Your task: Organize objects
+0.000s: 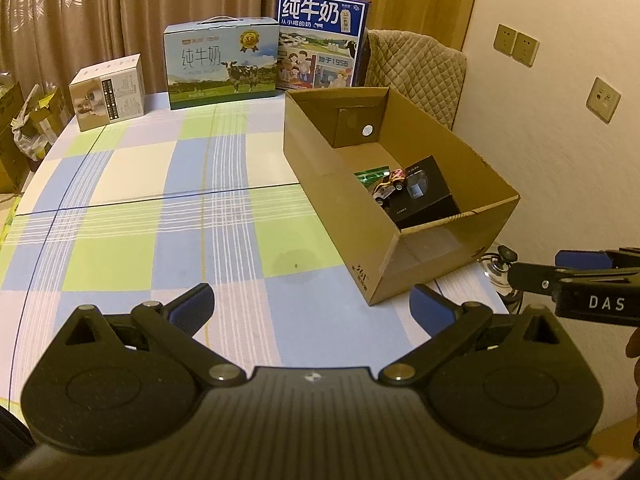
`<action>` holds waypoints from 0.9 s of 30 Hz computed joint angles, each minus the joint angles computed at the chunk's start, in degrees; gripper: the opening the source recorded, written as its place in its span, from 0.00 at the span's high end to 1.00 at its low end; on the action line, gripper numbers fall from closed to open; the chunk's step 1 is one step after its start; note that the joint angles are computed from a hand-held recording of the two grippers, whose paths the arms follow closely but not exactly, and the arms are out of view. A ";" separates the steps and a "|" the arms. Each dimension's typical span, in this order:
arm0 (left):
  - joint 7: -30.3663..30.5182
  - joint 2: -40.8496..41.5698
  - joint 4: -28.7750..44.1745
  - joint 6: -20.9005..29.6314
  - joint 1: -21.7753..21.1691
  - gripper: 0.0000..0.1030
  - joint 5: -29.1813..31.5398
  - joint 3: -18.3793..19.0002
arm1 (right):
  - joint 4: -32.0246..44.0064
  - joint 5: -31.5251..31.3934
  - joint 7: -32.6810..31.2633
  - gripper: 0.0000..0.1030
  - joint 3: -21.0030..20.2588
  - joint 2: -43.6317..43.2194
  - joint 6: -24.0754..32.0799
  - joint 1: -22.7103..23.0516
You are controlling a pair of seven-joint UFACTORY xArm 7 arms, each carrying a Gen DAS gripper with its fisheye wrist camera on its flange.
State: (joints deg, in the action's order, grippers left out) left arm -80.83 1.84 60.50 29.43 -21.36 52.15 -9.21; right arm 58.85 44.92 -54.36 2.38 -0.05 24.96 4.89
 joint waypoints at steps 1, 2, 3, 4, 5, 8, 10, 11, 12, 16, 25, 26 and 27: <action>-0.01 0.11 0.08 -0.01 -0.04 0.01 0.02 -0.03 | -0.09 0.04 -0.01 0.34 0.01 -0.06 0.03 0.00; 0.00 0.14 0.10 -0.05 -0.07 0.01 0.01 -0.03 | -0.09 0.00 0.04 0.34 0.01 -0.07 0.08 0.01; 0.01 0.24 0.20 -0.04 -0.11 0.01 -0.03 -0.02 | -0.06 0.01 0.03 0.34 0.01 -0.05 0.14 0.00; 0.05 0.22 0.17 -0.09 -0.12 0.01 -0.03 0.02 | -0.04 -0.02 0.02 0.34 -0.01 -0.04 0.21 -0.01; 0.05 0.22 0.17 -0.09 -0.14 0.01 -0.03 0.04 | 0.01 -0.13 0.11 0.34 -0.02 0.00 0.23 -0.02; 0.04 0.26 0.20 -0.07 -0.22 0.01 0.00 0.06 | 0.06 -0.29 0.26 0.34 0.00 0.03 0.25 -0.05; -0.10 0.32 0.21 -0.08 -0.26 0.01 0.03 0.07 | 0.09 -0.20 0.15 0.34 0.01 0.07 0.26 -0.07; -0.10 0.32 0.21 -0.08 -0.28 0.01 0.03 0.09 | 0.09 -0.20 0.15 0.34 0.02 0.07 0.26 -0.07; -0.19 0.38 0.22 -0.02 -0.31 0.01 0.09 0.08 | 0.15 -0.28 0.19 0.34 0.04 0.17 0.27 -0.06; -0.19 0.51 0.09 -0.36 -0.29 0.01 0.06 0.25 | 0.15 -0.36 0.23 0.34 0.12 0.24 0.25 -0.08; -0.38 0.63 -0.21 -0.88 -0.23 0.01 0.18 0.42 | 0.23 -0.58 0.52 0.34 0.42 0.57 0.11 -0.01; -0.40 0.66 -0.21 -0.89 -0.23 0.01 0.18 0.42 | 0.19 -0.64 0.56 0.34 0.45 0.59 0.02 0.02; -0.45 0.68 -0.20 -0.86 -0.25 0.01 0.19 0.42 | 0.18 -0.65 0.55 0.34 0.47 0.65 -0.03 0.03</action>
